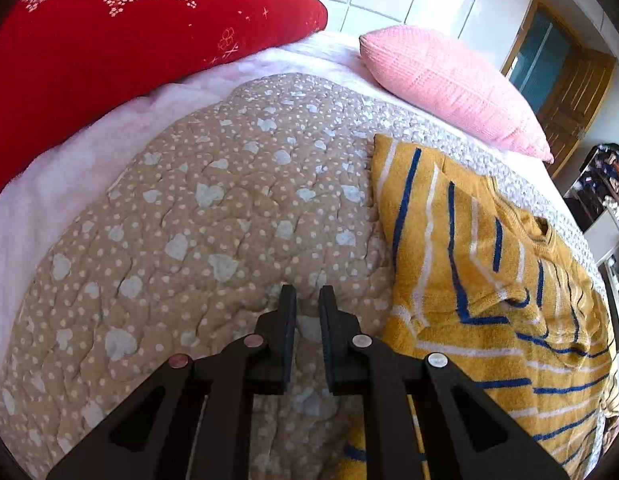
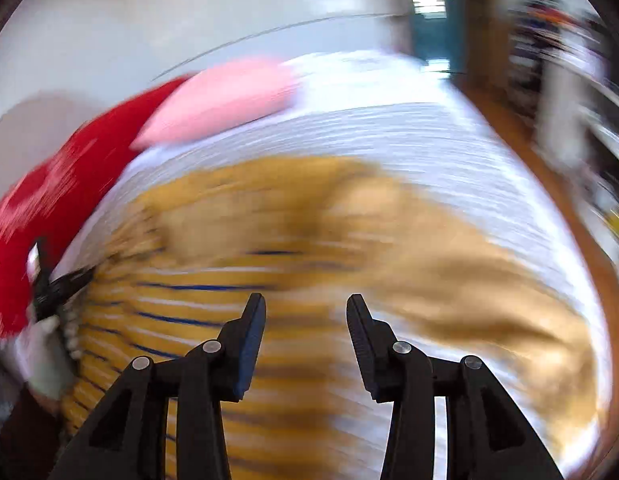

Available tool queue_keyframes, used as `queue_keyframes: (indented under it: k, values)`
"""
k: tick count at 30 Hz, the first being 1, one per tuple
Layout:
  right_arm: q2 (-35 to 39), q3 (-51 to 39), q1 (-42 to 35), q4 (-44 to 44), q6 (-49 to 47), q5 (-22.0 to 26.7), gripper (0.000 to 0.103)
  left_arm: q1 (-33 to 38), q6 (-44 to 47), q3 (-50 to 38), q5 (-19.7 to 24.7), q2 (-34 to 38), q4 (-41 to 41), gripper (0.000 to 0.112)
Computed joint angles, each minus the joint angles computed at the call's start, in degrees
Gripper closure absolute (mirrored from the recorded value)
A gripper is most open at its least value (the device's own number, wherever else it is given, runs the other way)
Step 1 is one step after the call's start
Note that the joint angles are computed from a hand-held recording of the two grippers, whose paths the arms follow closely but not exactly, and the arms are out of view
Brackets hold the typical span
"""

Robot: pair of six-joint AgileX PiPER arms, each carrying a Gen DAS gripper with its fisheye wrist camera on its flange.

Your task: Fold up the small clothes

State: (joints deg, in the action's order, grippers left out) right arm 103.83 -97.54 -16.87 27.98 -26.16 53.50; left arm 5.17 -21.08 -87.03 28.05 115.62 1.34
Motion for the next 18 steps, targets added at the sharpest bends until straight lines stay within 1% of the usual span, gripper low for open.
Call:
queue_keyframes:
  k: [1, 2, 3, 4, 6, 8, 10, 13, 15, 16, 17, 18]
  values:
    - [-1.46, 1.82, -4.31, 1.27, -1.06, -0.01, 0.054, -0.90, -1.47, -2.20, 4.44, -0.04, 3.42, 0.101]
    - [-2.60, 3.38, -10.04, 2.49, -1.29, 0.42, 0.053, -2.50, -5.24, -3.17, 7.37, -0.49, 9.13, 0.101]
    - [-2.33, 3.52, -15.43, 5.60, -3.56, 2.35, 0.053, -4.22, -9.37, -2.35, 8.77, -2.06, 14.20, 0.101]
    - [-2.12, 3.90, -19.14, 6.92, -4.14, 3.17, 0.053, -5.45, -11.58, 0.06, 8.29, -4.65, 16.97, 0.100]
    - [-0.79, 4.66, -26.36, 10.27, -5.35, 5.27, 0.053, -7.43, -12.42, 5.66, 6.78, -11.11, 17.92, 0.090]
    - [0.54, 6.28, -31.20, 14.33, -7.38, 7.06, 0.053, -10.50, -16.15, 11.05, 6.53, -17.58, 21.41, 0.070]
    - [1.02, 8.57, -33.43, 16.60, -9.12, 7.24, 0.053, -13.95, -20.01, 15.27, 7.38, -23.04, 24.53, 0.068]
    - [1.83, 12.02, -34.27, 18.79, -11.67, 6.55, 0.053, -17.57, -20.95, 18.76, 8.49, -28.23, 22.90, 0.067]
    - [2.72, 13.13, -33.78, 18.73, -11.92, 5.88, 0.053, -18.99, -21.41, 19.44, 8.91, -29.62, 21.31, 0.067]
    - [3.08, 14.08, -32.82, 19.14, -12.07, 4.17, 0.052, -19.58, -21.69, 19.86, 9.12, -30.20, 20.52, 0.067]
    - [2.75, 15.35, -32.01, 20.57, -13.03, 1.89, 0.048, -20.16, -22.12, 20.02, 9.43, -30.58, 19.46, 0.067]
    - [2.65, 15.74, -31.98, 21.47, -13.81, 1.26, 0.047, -20.70, -22.76, 20.30, 9.61, -30.96, 18.99, 0.067]
